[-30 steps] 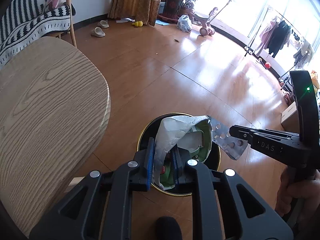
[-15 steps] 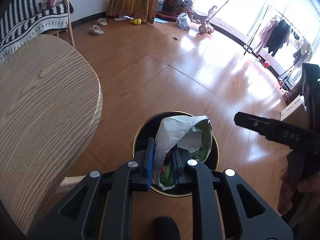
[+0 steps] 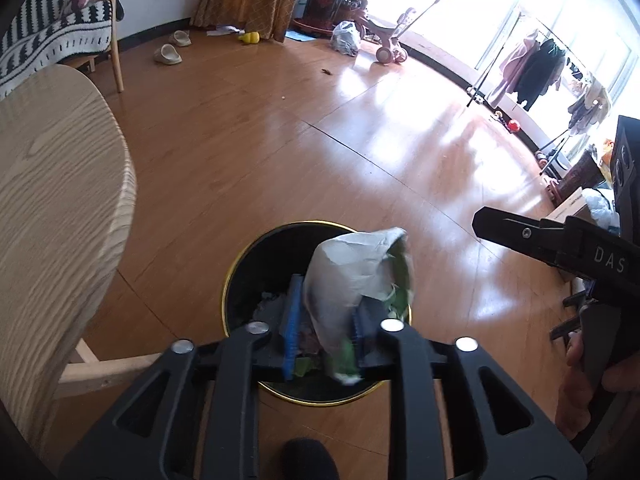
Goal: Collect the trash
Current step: 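Carry snack bag and blister pack over the bin and open both tools to drop them, then grasp the pink-purple toy with left tool while right tool grasps crumpled foil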
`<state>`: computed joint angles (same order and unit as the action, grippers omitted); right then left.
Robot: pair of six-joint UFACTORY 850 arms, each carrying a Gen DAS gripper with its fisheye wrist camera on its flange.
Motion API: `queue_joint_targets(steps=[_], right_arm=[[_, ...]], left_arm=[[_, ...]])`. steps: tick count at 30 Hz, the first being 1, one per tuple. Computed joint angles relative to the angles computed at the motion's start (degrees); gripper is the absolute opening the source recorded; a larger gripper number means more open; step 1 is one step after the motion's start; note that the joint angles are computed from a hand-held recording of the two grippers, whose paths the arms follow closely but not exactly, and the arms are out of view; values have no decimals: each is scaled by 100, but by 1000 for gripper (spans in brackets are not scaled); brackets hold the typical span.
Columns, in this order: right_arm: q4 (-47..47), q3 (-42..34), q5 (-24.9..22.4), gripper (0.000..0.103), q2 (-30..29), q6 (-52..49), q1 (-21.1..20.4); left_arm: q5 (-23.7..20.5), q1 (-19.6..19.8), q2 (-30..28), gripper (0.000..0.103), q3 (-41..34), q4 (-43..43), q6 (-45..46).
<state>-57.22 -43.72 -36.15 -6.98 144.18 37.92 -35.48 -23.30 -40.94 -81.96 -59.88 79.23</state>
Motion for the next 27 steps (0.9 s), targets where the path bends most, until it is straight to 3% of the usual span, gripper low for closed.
queue_joint_targets(steps=[1,5,8,13,22,27], right_arm=[[5,-3,-8,91,5,-10,2],[4,-49,-25,91,-15,-16,2],[-18,-196,-88,91,-74,-69,1],[-92,-826,-257,91,-391,-527,56],[11,-2799,41,91,-1688,-1939,1],[596,-4381,329,91,-2739,-3229,-26]], left_arm=[[21,-3,9,51,24,-51,48],[87,1,85,61,97,-173,209],[43,75,159,77,131,-285,348],[111,331,383,91,176,-254,418],[311,1351,520,92,-218,-98,84],[505,2081,315,93,-762,221,-454]])
